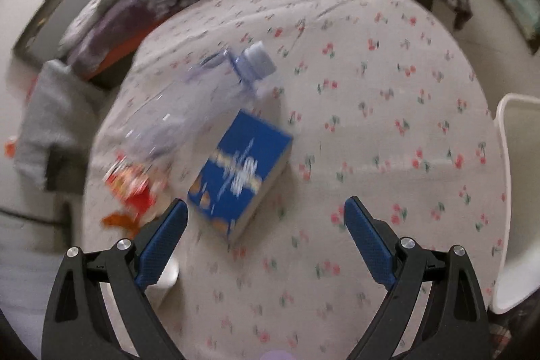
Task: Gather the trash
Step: 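Grasp the white tissue wad on the tablecloth with the left gripper, then grasp the blue biscuit box with the right gripper while the left holds the tissue wad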
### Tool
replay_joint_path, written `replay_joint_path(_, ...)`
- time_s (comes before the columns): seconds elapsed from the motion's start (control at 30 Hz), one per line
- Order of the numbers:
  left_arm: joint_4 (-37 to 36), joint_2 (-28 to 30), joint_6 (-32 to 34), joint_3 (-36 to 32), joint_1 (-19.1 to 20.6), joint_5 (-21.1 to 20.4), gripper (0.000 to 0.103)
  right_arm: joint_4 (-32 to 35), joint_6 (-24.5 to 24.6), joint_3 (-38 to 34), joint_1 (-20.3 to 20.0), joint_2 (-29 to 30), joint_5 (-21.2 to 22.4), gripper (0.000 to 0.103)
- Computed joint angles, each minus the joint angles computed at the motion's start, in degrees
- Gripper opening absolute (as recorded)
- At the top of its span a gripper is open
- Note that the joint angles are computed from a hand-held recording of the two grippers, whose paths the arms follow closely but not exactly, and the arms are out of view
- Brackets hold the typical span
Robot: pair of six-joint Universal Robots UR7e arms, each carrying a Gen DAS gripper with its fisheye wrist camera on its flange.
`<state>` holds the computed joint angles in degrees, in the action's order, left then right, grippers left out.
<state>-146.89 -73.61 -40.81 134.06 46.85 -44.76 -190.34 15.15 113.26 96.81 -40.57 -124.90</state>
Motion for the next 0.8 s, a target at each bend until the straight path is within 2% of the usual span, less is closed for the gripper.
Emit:
replay_joint_path(0.1, 0.3, -1.1, 0.0, -0.2, -0.8, 0.5, 0.036, 1.4, 1.8, -4.9, 1.2, 3.6, -4.5, 0.091)
replay_joint_path(0.2, 1.5, -1.7, -0.3, -0.2, -1.6, 1.2, 0.037, 6.9, 3.8, -9.8, 1.8, 6.5, -9.8, 0.091)
replay_joint_path(0.27, 1.0, -2.0, 0.5, -0.3, -1.1, 1.0, 0.037, 11.2, 5.8, -11.9, 1.6, 7.7, -11.1, 0.092)
replay_joint_path(0.3, 0.8, -2.2, 0.9, -0.4, -0.8, 0.9, 0.037, 12.2, 6.0, -12.6, 1.4, 8.2, -11.3, 0.095)
replay_joint_path(0.4, 0.1, -2.2, 1.5, -0.5, -0.1, 1.3, 0.037, 8.9, 1.0, -13.6, 2.2, 10.5, -13.6, 0.095)
replay_joint_path(0.47, 0.0, -2.6, 1.5, -0.5, 0.3, 1.4, 0.037, 4.0, -5.3, -13.1, 2.4, 11.7, -13.8, 0.084)
replay_joint_path(0.5, -0.1, -2.7, 1.4, -0.5, 0.5, 1.4, 0.037, 2.0, -8.0, -12.8, 2.6, 12.1, -14.2, 0.073)
replay_joint_path(0.53, -0.1, -2.9, 1.2, -0.4, 0.5, 1.5, 0.037, 0.8, -9.9, -12.4, 2.7, 12.1, -14.1, 0.062)
replay_joint_path(0.57, -0.1, -3.2, 1.0, -0.4, 0.5, 1.8, 0.037, -0.2, -12.1, -11.5, 2.5, 11.5, -12.4, 0.059)
replay_joint_path(0.67, -0.4, -3.6, 0.7, -0.3, 0.2, 2.4, 0.037, 2.1, -14.3, -8.5, 1.5, 7.9, -5.0, 0.058)
replay_joint_path(0.8, -1.2, -3.5, 0.1, -0.5, -0.4, 3.3, 0.037, 0.5, -18.6, -5.5, 2.6, 5.0, -2.7, 0.058)
